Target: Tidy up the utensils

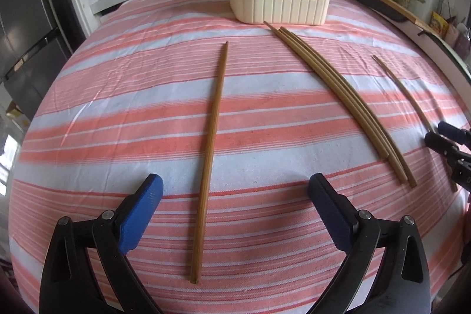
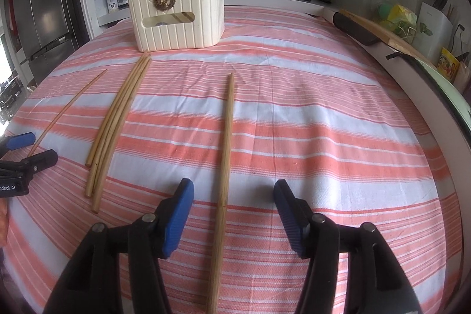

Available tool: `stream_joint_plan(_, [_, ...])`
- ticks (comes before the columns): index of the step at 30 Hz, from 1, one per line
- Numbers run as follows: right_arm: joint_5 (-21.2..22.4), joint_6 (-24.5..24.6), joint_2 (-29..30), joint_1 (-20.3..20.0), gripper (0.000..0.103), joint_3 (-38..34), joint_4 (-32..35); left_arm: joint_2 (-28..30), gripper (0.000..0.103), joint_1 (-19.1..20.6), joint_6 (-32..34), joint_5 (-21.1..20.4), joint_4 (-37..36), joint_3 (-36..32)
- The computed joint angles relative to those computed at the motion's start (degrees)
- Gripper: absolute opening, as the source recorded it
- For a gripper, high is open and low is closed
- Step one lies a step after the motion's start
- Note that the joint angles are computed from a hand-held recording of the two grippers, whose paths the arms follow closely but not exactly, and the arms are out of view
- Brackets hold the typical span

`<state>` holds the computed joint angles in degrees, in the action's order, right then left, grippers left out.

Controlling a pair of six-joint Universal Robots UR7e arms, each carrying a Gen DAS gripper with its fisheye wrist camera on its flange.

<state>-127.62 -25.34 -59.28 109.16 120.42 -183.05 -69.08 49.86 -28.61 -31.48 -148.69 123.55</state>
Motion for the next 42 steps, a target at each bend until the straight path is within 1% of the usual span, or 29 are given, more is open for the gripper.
stream_joint_plan(42, [-0.2,-0.6,0.3,0.0,0.059,0.2,-0.9,0.0,0.101,0.1,0.0,-0.3,-0.2,0.0])
